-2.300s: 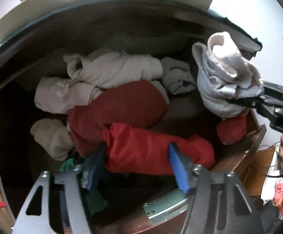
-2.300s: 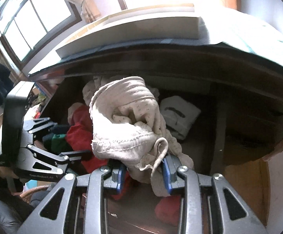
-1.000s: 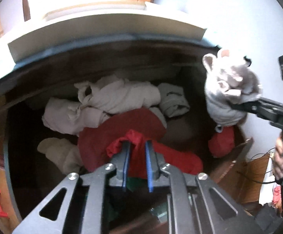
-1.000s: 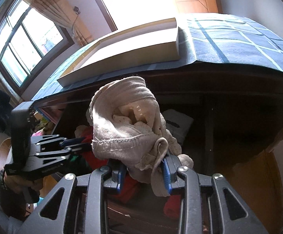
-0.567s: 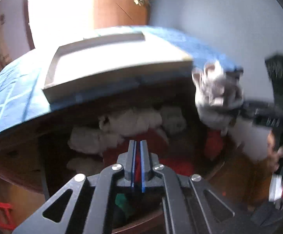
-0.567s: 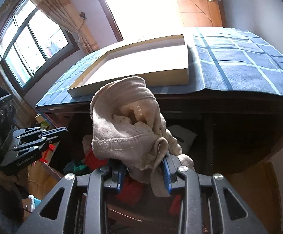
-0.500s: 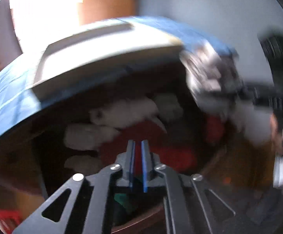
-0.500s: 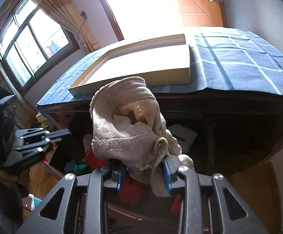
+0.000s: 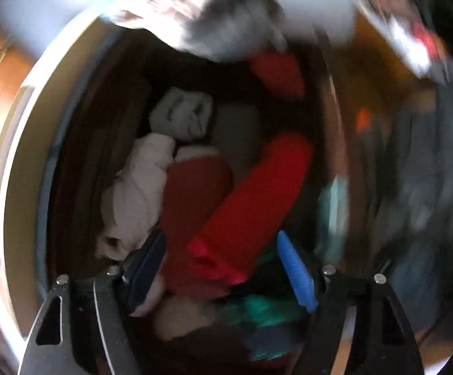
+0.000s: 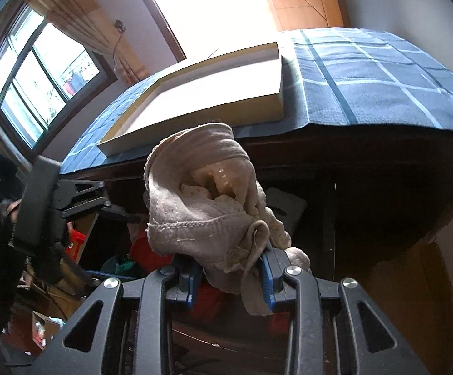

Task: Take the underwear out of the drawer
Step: 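Grasp the red rolled cloth with the left gripper while the right gripper holds the beige underwear, then lift the red cloth out of the drawer with the left gripper while the right holds the underwear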

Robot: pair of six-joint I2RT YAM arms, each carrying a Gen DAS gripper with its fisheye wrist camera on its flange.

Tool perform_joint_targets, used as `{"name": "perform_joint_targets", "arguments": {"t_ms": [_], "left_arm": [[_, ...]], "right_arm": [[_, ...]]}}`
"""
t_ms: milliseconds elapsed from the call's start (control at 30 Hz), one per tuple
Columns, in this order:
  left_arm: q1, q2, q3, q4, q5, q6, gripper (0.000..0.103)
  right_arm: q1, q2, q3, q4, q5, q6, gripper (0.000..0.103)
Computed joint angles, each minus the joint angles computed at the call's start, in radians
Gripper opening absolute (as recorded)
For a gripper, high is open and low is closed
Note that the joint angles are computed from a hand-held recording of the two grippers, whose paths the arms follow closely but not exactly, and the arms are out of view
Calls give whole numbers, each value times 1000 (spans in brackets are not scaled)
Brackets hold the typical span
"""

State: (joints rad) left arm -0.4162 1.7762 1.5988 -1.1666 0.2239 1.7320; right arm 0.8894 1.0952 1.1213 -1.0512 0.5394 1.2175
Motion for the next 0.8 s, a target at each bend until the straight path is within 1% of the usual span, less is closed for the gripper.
{"name": "perform_joint_targets", "arguments": {"t_ms": [33,100,133,167,233,267,300,333,400,467,567,667,700,767,800], "left_arm": [[-14,9,-7,11,-38,47,75],[-34,43,15,-30,-79,74,75],[-45,56,13,-34,-98,83,75],[-59,60,-7,-14,-119,92,73],[-84,61,-55,46,-142,78,66],[-98,66,-76,75,-150,47,57],[-109,75,-85,90,-155,5,55],[-109,73,-99,108,-150,-6,55],[-91,66,-104,110,-117,-19,50],[-66,51,-118,123,-79,-61,47],[-33,26,-153,166,-38,-160,45],[-7,12,-164,175,-5,-233,42],[0,23,-137,147,15,-267,41],[10,61,-49,46,57,-333,39],[15,62,-28,20,78,-353,39]], "right_arm": [[1,0,3,-7,2,2,34],[2,2,15,-30,9,5,34],[-2,0,17,-36,10,7,34],[-9,-4,15,-39,7,9,34],[-24,-14,5,-38,-1,16,34],[-31,-17,1,-36,-5,16,34],[-35,-19,-4,-33,-10,17,34],[-34,-19,-6,-32,-10,20,34],[-34,-18,-8,-31,-12,23,34],[-35,-16,-7,-31,-10,20,34],[-48,-23,-15,-11,-10,10,34],[-61,-11,-21,3,-26,5,34],[-65,0,-23,6,-32,2,34],[-71,16,-28,12,-42,2,34],[-77,19,-32,19,-51,4,34]]}}
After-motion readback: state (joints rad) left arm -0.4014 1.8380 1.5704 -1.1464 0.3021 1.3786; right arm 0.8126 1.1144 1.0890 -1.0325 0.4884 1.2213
